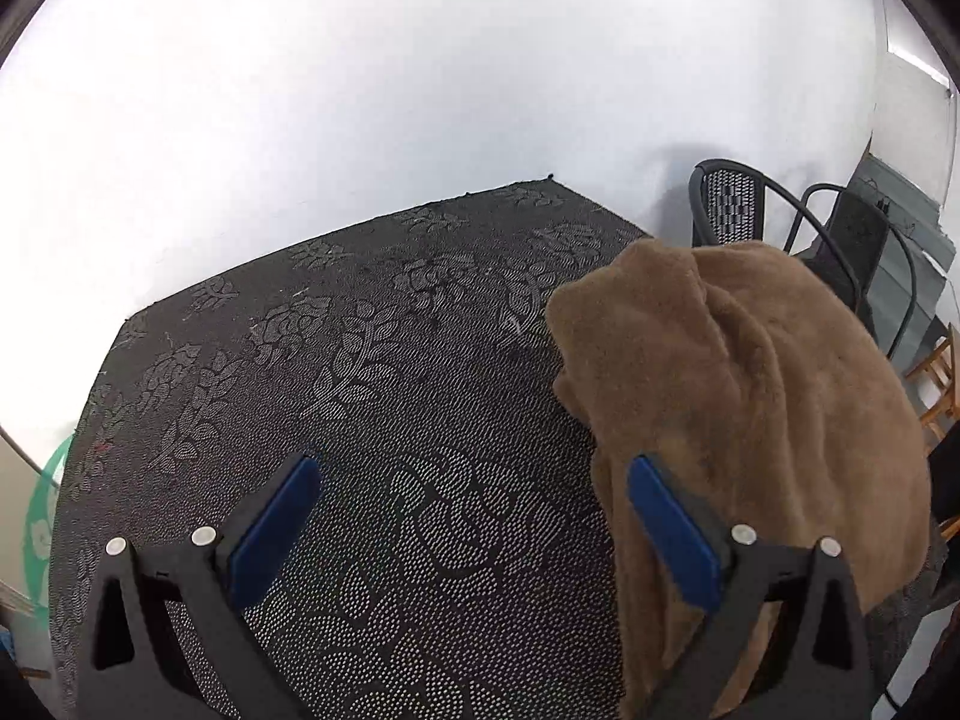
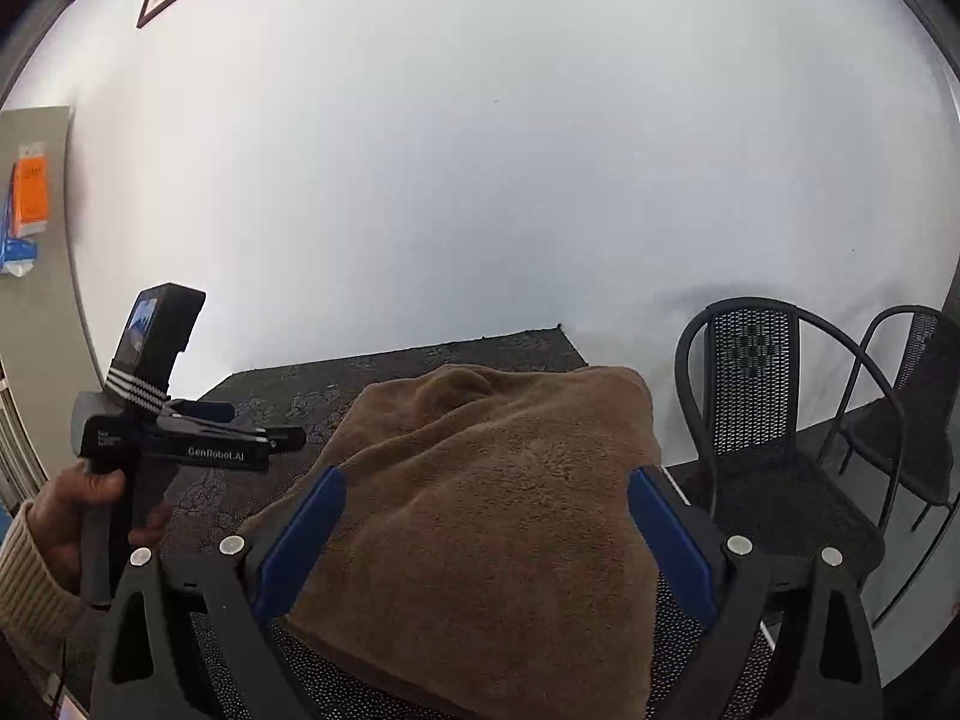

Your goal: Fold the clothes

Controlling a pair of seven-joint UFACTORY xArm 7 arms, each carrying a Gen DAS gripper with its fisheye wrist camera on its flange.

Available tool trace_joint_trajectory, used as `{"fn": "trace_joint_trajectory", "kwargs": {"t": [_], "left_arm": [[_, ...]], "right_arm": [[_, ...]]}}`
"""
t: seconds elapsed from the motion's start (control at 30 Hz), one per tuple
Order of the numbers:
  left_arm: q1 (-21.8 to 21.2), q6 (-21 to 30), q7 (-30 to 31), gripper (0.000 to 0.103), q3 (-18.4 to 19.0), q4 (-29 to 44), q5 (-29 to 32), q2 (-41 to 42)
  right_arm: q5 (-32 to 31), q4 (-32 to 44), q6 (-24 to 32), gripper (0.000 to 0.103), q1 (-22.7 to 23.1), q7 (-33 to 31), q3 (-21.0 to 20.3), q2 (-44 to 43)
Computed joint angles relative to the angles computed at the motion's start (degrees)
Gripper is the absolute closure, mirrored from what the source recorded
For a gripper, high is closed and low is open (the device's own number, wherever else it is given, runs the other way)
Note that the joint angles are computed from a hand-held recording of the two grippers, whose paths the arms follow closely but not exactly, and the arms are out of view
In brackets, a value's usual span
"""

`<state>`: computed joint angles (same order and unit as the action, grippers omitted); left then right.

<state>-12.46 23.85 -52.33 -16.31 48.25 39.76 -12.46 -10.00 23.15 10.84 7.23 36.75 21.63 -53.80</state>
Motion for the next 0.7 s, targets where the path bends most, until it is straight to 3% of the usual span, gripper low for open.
{"fn": "trace_joint_trajectory", "kwargs": {"t": [0.17,0.33,0.47,0.57,0.7], "left_arm": [[0.35,-0.72,0.60,0.000,1.16,-5.61,-3.22,-3.76],[8.13,4.61,-9.20,0.000,-3.73,-11.13,4.19,-14.87],[11.12,7.05,-9.33,0.000,-1.72,-15.83,1.70,-22.39],[12.67,8.45,-7.48,0.000,-0.04,-20.09,-1.20,-27.79],[13.89,9.49,-3.47,0.000,1.21,-25.02,-4.85,-35.22]], "right_arm": [[-0.74,2.41,-0.39,0.006,1.44,-0.58,2.34,5.63],[-1.03,5.89,-3.10,0.006,2.73,0.01,4.03,10.55],[-0.25,11.30,-6.75,0.006,6.01,-0.19,4.88,21.16],[-4.31,16.75,-7.85,0.006,2.53,-0.13,11.29,28.53],[-12.38,24.69,-6.58,0.006,-6.97,4.18,22.73,36.32]]}}
